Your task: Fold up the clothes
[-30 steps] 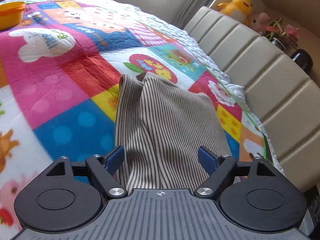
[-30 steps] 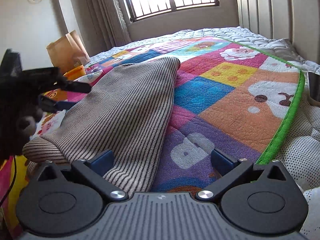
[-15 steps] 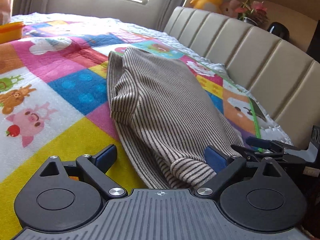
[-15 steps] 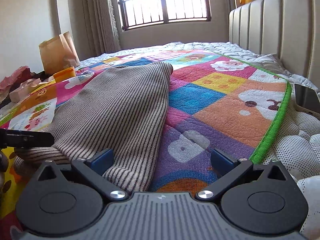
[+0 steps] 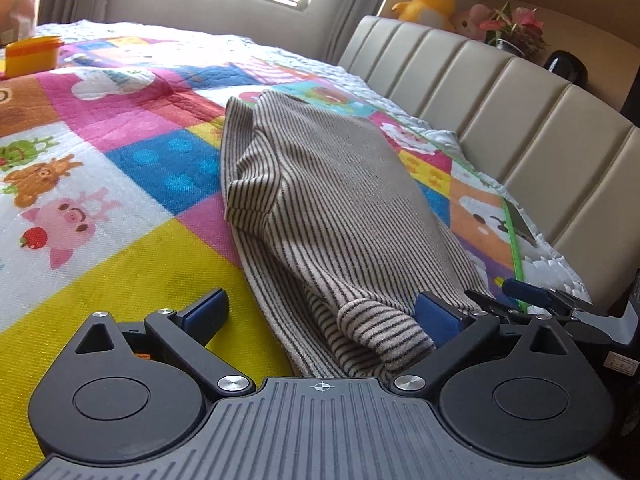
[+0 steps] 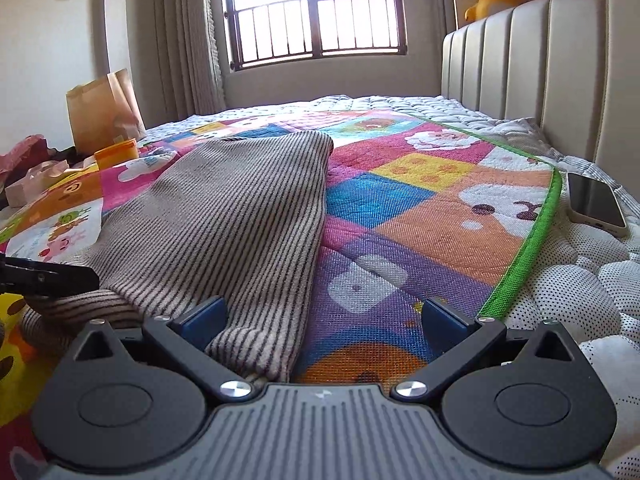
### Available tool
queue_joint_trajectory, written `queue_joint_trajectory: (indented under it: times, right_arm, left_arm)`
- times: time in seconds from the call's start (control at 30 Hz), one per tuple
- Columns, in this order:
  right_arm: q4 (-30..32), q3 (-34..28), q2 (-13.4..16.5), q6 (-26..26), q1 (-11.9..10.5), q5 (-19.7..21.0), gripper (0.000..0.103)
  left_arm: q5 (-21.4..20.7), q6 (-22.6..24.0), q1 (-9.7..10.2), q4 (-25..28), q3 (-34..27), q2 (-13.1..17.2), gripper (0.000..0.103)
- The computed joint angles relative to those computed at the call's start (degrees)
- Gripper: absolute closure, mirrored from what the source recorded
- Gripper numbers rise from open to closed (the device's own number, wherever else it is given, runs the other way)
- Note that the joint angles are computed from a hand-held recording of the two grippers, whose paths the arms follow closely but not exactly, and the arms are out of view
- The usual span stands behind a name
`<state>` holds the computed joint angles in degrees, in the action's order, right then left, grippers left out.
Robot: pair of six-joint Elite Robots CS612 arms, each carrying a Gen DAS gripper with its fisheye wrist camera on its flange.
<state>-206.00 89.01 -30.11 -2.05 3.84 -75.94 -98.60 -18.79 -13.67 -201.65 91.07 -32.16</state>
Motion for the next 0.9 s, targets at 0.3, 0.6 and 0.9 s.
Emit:
queue_joint_trajectory:
  times: [0.3, 0.6, 0.9]
  right_arm:
    - [1.04, 0.87, -0.7, -0.28, -0.2, 0.4, 0.0]
    - [0.37, 0.85, -0.56, 0.55, 0.09, -0.44, 0.0]
    - [1.72, 1.31, -1.22, 1.12, 0.06, -0.7, 0.0]
  left_arm:
    - [12.31, 2.32, 0.91, 8.59, 4.31, -6.47, 0.0]
    - [8.48, -5.99, 3.24, 1.51, 4.08, -6.19, 0.0]
    - [-18.04, -34.18, 3.87, -11.78, -7.05, 5.37, 0.0]
